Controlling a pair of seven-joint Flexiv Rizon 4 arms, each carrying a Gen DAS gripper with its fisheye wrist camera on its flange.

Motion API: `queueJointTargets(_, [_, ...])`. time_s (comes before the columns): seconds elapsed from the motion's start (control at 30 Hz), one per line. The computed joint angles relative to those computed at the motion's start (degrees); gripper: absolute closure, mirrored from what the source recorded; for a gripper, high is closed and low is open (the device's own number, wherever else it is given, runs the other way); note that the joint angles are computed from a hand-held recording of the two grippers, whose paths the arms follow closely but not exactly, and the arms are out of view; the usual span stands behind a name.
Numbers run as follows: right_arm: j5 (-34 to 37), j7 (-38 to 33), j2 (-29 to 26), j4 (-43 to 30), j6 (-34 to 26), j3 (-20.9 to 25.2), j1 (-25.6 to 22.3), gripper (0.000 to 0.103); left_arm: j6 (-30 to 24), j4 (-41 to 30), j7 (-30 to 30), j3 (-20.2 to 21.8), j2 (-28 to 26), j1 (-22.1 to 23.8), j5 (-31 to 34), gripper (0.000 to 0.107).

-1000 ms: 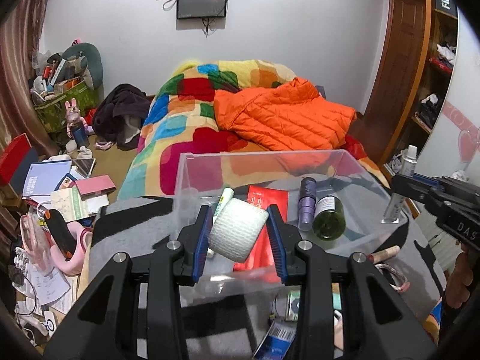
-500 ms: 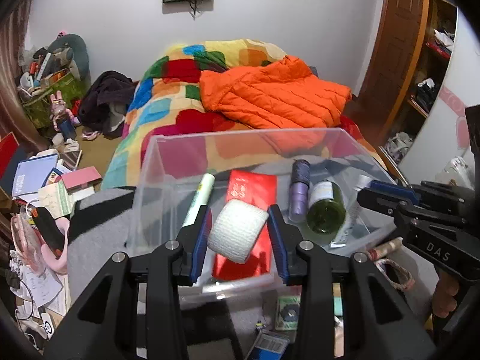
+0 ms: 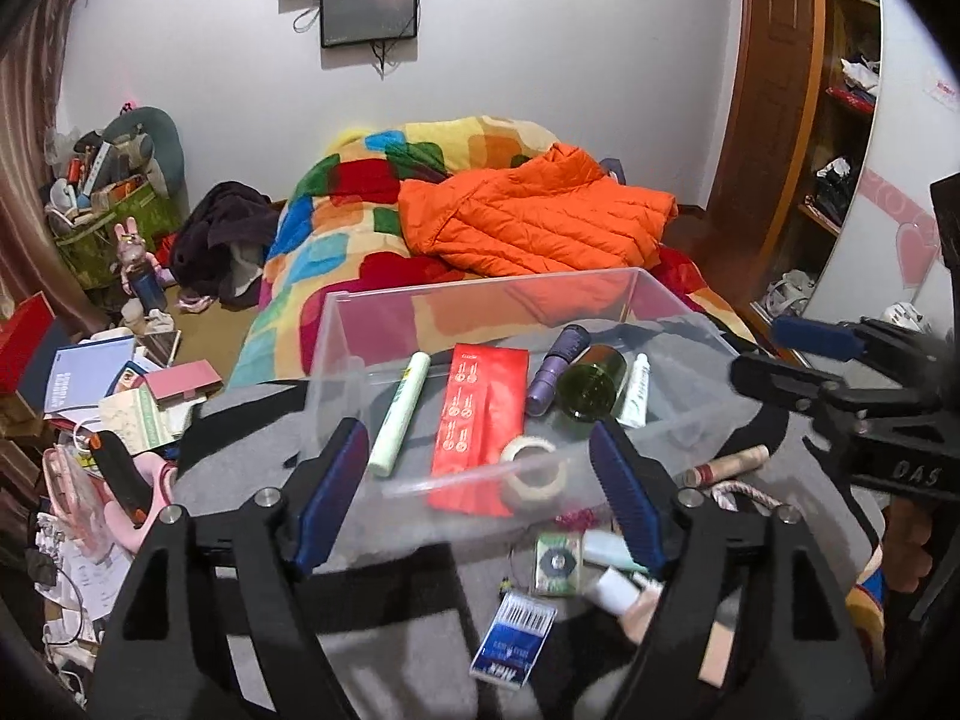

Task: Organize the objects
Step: 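Grasp the blue Max card pack with the left tool while the right tool grasps the pink rope loop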

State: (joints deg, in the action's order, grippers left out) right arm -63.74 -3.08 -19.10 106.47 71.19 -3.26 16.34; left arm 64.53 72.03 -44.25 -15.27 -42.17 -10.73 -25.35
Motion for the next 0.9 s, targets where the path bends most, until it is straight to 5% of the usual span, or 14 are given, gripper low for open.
queueJointTargets(0.13, [-2.5, 2.4, 2.4, 2.9, -2.5, 0.5, 0.1, 0.031, 1.5, 4.4, 1.4, -0.6, 2.3, 1.4, -0.6, 0.024])
queueJointTargets(0.63, [9.2, -0.6, 2.9, 11.4, -3.9, 4.3, -0.1, 0.031, -0.4, 12.0, -0.8, 3.8, 3.6, 0.3, 4.7, 0.024])
queueJointTargets(0.73, [9.4, 1.8, 3.0, 12.8, -3.3, 3.7, 0.2, 0.031, 1.3, 12.6, -1.0, 3.7, 3.2, 0.1, 5.2, 0.033])
queueJointTargets(0.87, [5.3, 6.1, 3.6, 14.4, -3.2, 2.7, 0.7, 0.049, 1.1, 12.7, -0.5, 1.9, 2.7, 1.1, 4.0, 0.055])
queueJointTargets(0.9, [4.3, 6.4, 3.8, 14.8, -2.2, 2.8, 0.4, 0.061, 1.3, 13.0, -0.1, 1.4, 2.8, 1.4, 3.6, 0.058])
